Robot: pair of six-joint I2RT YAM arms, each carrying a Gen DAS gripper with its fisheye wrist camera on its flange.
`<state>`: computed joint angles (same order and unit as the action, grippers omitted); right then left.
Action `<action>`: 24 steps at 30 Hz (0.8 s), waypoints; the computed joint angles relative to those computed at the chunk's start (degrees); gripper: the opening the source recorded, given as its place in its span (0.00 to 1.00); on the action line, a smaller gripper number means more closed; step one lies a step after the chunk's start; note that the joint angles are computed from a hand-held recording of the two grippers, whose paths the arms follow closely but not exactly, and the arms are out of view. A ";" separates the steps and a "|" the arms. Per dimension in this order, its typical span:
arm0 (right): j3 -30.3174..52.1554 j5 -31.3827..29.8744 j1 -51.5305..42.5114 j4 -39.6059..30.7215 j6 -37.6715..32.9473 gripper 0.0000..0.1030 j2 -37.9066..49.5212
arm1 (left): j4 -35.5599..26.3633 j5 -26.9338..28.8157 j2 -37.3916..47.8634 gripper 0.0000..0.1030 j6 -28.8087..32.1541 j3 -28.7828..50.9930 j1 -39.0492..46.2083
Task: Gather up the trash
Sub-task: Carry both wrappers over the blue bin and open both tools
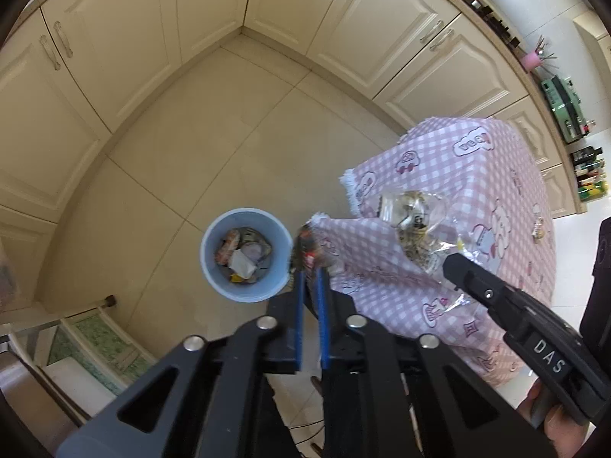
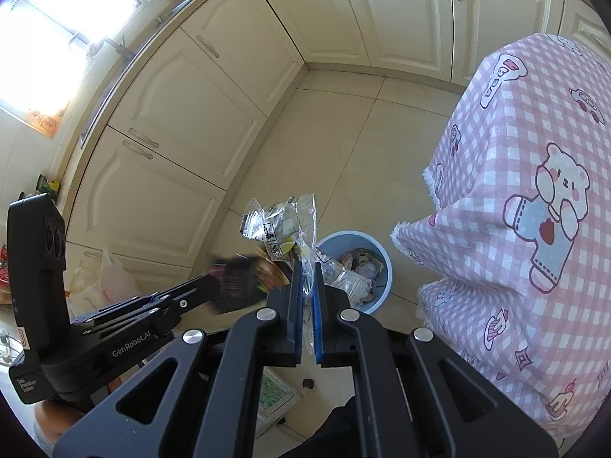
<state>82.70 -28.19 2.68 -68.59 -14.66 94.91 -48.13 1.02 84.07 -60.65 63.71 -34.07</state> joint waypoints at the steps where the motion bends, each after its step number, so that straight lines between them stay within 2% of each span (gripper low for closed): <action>1: 0.05 0.06 0.12 0.03 0.08 0.03 0.01 | -0.19 -0.04 0.48 0.18 -0.09 0.31 -0.04; 12: 0.01 0.34 1.86 -0.24 0.50 0.03 -0.24 | -1.15 -0.54 -1.31 0.18 -0.34 0.47 0.29; 14: -0.03 0.31 2.42 -0.29 0.60 0.03 -0.32 | -1.62 -0.97 -2.13 0.20 -0.53 0.31 0.35; 16: -0.18 0.37 2.99 -0.28 0.67 0.03 -0.55 | -2.18 -1.62 -3.03 0.29 -1.11 0.12 0.24; 24: -0.99 0.53 6.19 0.47 1.73 0.05 -0.89 | -4.95 -3.42 -6.52 0.34 -2.22 -1.17 0.52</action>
